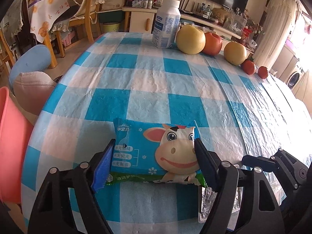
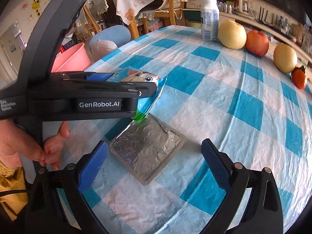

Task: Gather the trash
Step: 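Grasp the cow-print wipe pack with the left tool while the right tool grasps the silver foil packet, then carry both items to the pink bucket and open both tools to drop them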

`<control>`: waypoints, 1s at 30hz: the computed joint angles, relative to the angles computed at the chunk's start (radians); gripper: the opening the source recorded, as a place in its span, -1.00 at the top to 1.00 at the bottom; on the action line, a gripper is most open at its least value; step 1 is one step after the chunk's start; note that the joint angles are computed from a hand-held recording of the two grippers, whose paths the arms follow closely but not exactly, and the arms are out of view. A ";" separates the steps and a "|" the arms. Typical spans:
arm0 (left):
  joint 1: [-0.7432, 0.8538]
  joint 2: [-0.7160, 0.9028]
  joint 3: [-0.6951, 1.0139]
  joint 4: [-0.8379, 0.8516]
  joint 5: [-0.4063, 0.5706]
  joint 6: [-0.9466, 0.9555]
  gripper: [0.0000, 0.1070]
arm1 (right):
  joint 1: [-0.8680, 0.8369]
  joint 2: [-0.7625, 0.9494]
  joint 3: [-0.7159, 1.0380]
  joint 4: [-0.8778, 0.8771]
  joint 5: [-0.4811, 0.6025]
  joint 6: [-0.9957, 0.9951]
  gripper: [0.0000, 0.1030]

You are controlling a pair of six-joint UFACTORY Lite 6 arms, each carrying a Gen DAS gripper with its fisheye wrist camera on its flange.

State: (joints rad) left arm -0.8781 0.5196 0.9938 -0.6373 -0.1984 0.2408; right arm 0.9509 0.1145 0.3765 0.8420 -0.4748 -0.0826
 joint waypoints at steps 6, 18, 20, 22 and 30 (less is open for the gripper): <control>0.007 -0.007 -0.009 0.068 -0.002 -0.081 -0.40 | 0.030 0.055 0.061 0.141 0.000 -0.164 -0.88; 0.032 -0.062 -0.060 0.156 -0.022 -0.184 -0.38 | 0.043 0.045 0.053 0.224 -0.031 -0.265 -0.19; 0.033 -0.075 -0.074 0.170 -0.030 -0.200 -0.39 | 0.034 0.037 0.044 0.199 -0.028 -0.247 -0.18; 0.033 -0.091 -0.087 0.153 -0.038 -0.181 -0.39 | 0.033 0.034 0.039 0.190 -0.027 -0.240 -0.18; 0.052 -0.169 -0.149 0.193 -0.062 -0.209 -0.39 | 0.032 0.022 0.025 0.175 -0.032 -0.214 -0.17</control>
State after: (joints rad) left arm -0.8262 0.3511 0.8445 -0.4443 -0.2601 0.0322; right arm 0.9832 0.1364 0.4018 1.0171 -0.5064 -0.2964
